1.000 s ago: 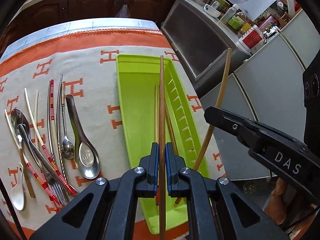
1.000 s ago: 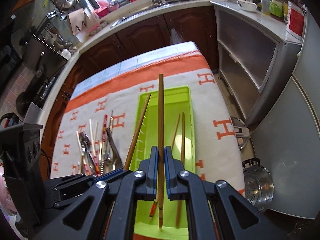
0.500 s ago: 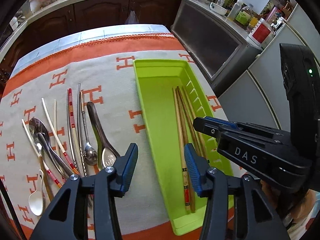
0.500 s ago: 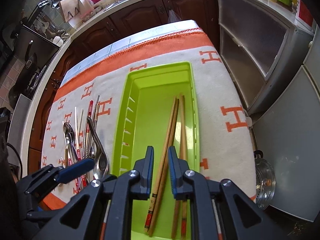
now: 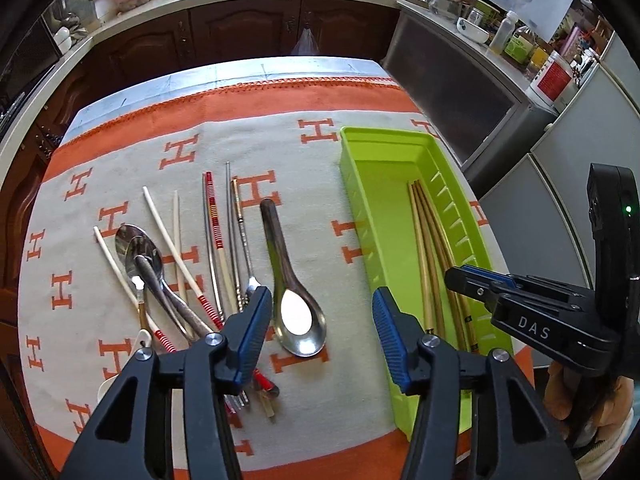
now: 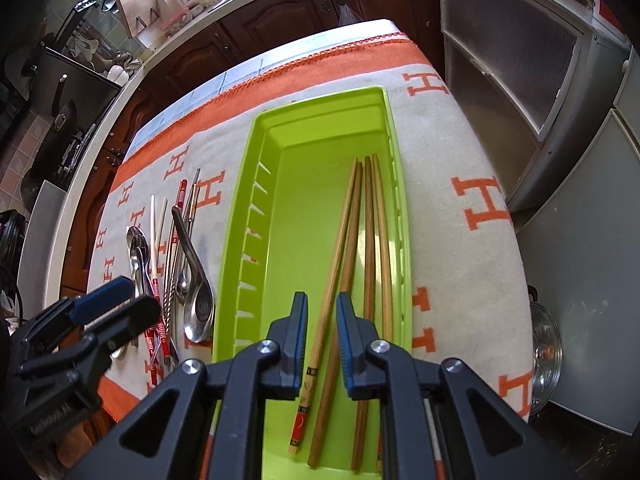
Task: Organize utensils
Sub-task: 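Move the left tool to the white ceramic spoon while the right tool returns to the pile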
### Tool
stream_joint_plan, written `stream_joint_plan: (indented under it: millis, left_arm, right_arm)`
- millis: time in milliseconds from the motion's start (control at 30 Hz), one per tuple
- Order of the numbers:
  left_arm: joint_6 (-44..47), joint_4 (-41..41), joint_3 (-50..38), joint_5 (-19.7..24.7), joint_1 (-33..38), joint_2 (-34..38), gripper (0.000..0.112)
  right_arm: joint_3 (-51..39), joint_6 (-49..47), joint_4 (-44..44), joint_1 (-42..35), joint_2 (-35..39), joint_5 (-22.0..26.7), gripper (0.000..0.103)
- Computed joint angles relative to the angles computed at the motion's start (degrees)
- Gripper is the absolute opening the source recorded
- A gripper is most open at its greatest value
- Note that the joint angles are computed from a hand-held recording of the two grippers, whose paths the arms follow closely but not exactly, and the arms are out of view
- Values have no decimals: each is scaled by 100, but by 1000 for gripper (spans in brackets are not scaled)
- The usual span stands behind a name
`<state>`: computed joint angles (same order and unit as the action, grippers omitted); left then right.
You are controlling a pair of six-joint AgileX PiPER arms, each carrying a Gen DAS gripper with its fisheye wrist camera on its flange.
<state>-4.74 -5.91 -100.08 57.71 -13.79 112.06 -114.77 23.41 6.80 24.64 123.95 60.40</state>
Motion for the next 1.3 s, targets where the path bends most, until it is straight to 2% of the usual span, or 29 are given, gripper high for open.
stream_joint_plan:
  millis: [433,733,900,1067,1300]
  left_arm:
    - [8,383,1260,-206,958,-824,51]
    - [311,460,2029,-298,1692,-1307,51]
    - [572,388,2274,-404,2058,-1372,55]
    - [913,470,2646,-826,2278,-1382,55]
    - [2063,-149,2972,-1325,2701,-1245,55]
  right_arm:
    - [240,-191,333,149,-132,-243,14]
    - [-104,-305,436,401,-37,-193,14]
    - [-313,-429,532,554,40,-132,14]
    - [-765,-467,496,765,247,61,14]
    - [-1544,-411,412,1050,677,452,14]
